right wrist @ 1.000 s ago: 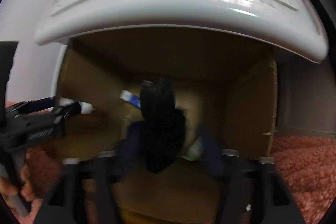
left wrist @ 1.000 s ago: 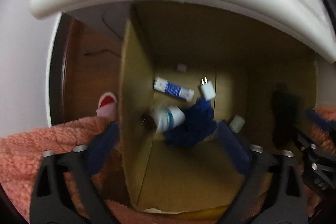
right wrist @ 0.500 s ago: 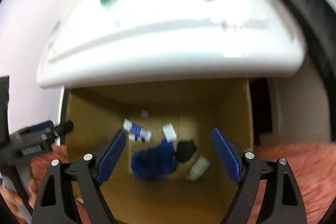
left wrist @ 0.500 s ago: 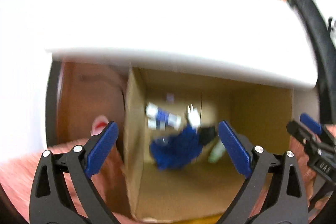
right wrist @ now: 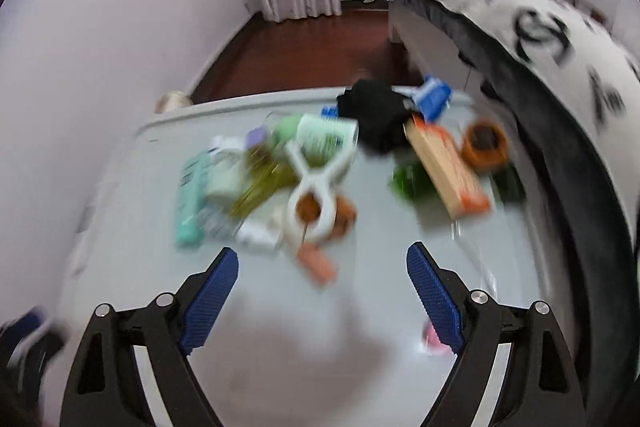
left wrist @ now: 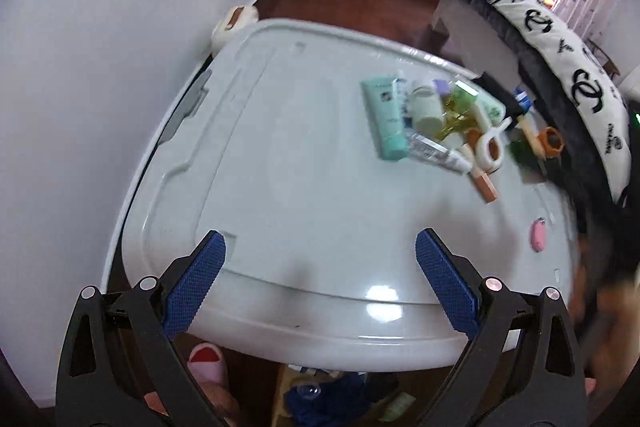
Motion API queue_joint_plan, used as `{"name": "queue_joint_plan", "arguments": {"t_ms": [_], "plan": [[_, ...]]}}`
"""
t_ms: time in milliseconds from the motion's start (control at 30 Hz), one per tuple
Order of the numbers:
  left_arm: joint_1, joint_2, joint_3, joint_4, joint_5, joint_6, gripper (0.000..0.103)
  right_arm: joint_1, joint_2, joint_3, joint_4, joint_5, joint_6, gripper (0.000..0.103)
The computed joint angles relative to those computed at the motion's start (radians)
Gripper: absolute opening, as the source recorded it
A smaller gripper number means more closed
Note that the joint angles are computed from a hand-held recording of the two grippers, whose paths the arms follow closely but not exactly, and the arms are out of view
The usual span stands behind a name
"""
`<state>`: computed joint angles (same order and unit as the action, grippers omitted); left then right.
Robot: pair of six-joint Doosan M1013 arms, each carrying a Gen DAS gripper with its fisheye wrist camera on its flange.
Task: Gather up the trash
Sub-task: 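Grasp the white clothespin with the right tool while the left tool grasps the green aloe tube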
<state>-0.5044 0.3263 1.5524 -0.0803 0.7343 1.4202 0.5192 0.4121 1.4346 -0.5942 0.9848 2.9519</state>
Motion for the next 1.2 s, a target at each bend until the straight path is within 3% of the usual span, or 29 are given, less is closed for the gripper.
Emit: {"name": "queue_joint_plan", "arguments": {"t_ms": [133,200,267,333,500,733,900,1067,1200], "plan": [[0.006,0.012,-0.006,-0.054,0.023,0.059,0.094,-0.071,0.07,-0.067,0.119,0.011,-0.052,0.072],[0.003,0.011,-0.007,-0.033,0.027,0.06,0.094,-0.091,0.093,-0.084,0.183,0.016,-0.108,0.047],[0.0,0.015,-0.011,-0.027,0.035,0.057,0.094,-0.1,0.095,-0.086,0.236,0.004,-0.166,0.035],[0.005,0.02,-0.015,-0.052,0.05,0.072,0.094,-0.087,0.086,-0.082,0.206,0.018,-0.176,0.034],[-0.002,0.025,-0.015,-0.043,0.059,0.071,0.094,-0.056,0.004,-0.002,0.179,-0.06,-0.139,0.033],[-0.001,0.029,0.001,-0.114,0.029,0.149,0.094,0.047,-0.166,0.154,0.028,-0.138,0.029,0.033],[-0.004,0.042,0.001,-0.131,0.01,0.17,0.094,0.108,-0.229,0.227,-0.057,-0.161,0.134,0.033],[-0.02,0.109,-0.099,-0.065,0.041,0.058,0.094,0.137,-0.262,0.294,-0.097,-0.252,0.223,0.033],[-0.04,0.218,-0.268,-0.004,0.152,0.002,0.093,0.132,-0.275,0.321,-0.086,-0.3,0.24,0.033]]}}
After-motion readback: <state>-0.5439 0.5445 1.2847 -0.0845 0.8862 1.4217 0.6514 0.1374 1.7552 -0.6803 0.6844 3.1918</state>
